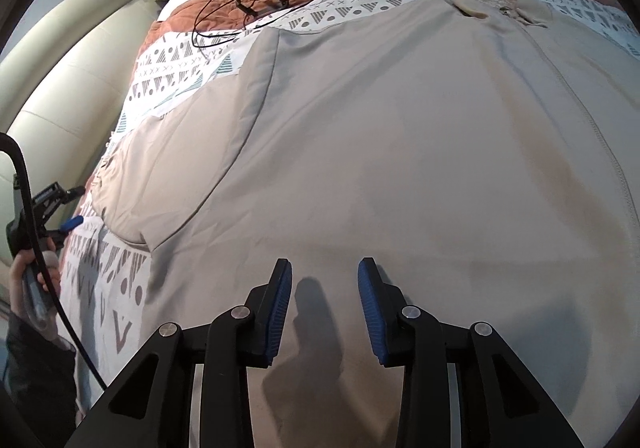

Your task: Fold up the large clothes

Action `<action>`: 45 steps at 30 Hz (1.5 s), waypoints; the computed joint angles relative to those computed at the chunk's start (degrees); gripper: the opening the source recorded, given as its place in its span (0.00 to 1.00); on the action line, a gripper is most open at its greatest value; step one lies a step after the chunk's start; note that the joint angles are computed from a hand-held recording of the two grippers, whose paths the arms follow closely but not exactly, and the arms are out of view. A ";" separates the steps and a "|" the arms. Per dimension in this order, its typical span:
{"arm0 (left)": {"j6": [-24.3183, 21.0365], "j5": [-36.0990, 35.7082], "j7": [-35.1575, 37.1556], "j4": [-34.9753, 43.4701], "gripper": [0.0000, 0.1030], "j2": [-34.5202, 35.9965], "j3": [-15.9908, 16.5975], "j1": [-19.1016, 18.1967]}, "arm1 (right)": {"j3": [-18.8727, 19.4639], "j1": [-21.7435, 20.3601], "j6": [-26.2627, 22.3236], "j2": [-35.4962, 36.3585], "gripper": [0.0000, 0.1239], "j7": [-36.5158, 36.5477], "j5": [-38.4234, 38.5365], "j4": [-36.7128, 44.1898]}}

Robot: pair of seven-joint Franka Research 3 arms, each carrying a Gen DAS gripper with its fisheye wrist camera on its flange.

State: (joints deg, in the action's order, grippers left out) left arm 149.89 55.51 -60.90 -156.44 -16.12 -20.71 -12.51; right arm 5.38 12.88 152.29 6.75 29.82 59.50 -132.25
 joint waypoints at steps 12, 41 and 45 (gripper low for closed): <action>-3.58 5.30 -1.24 -0.68 0.01 -5.21 0.19 0.34 | 1.12 0.99 -0.77 0.25 0.17 -1.78 0.64 -0.02; -28.87 2.15 36.98 45.56 0.01 10.84 -6.36 -9.63 | 2.99 -0.55 -28.78 12.46 0.04 6.38 4.14 13.11; -29.14 4.07 38.38 52.01 0.01 16.62 -4.53 -12.92 | 2.32 -2.27 -33.72 12.58 0.04 8.74 2.42 14.05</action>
State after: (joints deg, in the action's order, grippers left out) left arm 120.75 59.58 -22.52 -104.43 0.50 -25.24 -25.43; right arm 7.70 10.60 118.57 19.33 38.56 61.92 -118.19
